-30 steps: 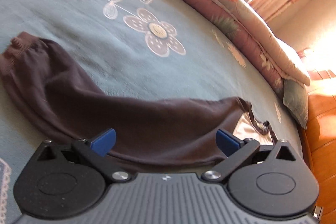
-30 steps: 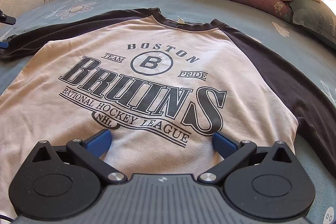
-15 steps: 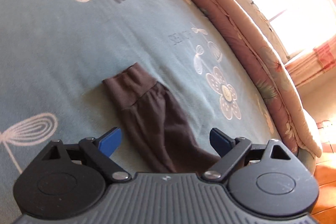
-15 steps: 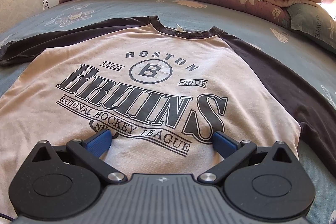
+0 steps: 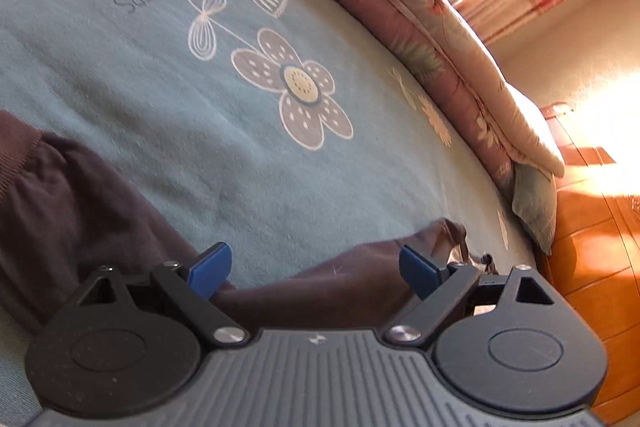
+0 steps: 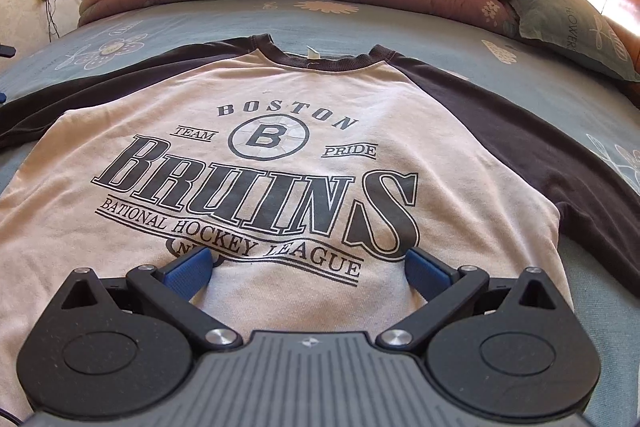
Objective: Fold clothes
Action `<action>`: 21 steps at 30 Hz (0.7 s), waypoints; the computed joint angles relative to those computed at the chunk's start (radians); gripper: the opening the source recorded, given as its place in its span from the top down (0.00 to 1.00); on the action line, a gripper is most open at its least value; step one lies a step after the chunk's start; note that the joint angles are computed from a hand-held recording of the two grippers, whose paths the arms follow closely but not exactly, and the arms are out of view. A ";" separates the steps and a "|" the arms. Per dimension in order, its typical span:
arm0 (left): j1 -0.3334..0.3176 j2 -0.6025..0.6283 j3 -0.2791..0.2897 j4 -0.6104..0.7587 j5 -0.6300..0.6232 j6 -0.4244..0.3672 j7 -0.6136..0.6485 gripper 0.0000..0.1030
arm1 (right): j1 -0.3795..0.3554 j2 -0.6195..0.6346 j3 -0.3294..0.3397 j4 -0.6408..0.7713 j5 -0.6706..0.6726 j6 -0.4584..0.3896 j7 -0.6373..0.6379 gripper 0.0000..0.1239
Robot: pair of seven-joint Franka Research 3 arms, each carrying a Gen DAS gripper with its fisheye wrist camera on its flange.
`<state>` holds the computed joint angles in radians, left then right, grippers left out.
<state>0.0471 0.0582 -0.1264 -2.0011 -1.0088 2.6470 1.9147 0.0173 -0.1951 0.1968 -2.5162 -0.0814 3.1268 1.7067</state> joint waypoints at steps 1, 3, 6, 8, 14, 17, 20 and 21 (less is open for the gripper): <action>0.002 -0.007 -0.001 -0.012 -0.010 -0.021 0.021 0.12 | -0.019 -0.002 0.018 0.001 -0.014 -0.005 0.019 0.17; 0.004 -0.026 0.006 -0.042 0.000 -0.061 0.030 0.12 | -0.043 -0.004 0.040 0.002 -0.038 -0.008 0.052 0.17; 0.004 -0.042 0.020 -0.051 0.015 -0.091 0.035 0.13 | -0.086 -0.003 0.077 0.005 -0.089 -0.006 0.112 0.17; 0.005 -0.051 0.029 -0.052 0.024 -0.107 0.040 0.13 | -0.121 -0.005 0.108 0.005 -0.131 -0.004 0.161 0.17; 0.004 0.010 0.034 0.066 0.265 -0.079 0.029 0.41 | -0.114 -0.005 0.095 0.007 -0.175 -0.007 0.202 0.17; -0.002 0.068 0.027 0.130 0.547 -0.092 -0.027 0.48 | -0.099 -0.004 0.079 0.007 -0.178 -0.008 0.201 0.17; 0.013 0.096 0.016 0.152 0.664 -0.116 -0.044 0.51 | -0.091 -0.004 0.070 0.007 -0.178 -0.006 0.198 0.17; 0.020 0.097 0.011 0.148 0.679 -0.111 -0.031 0.51 | -0.091 -0.004 0.070 0.006 -0.179 -0.006 0.199 0.17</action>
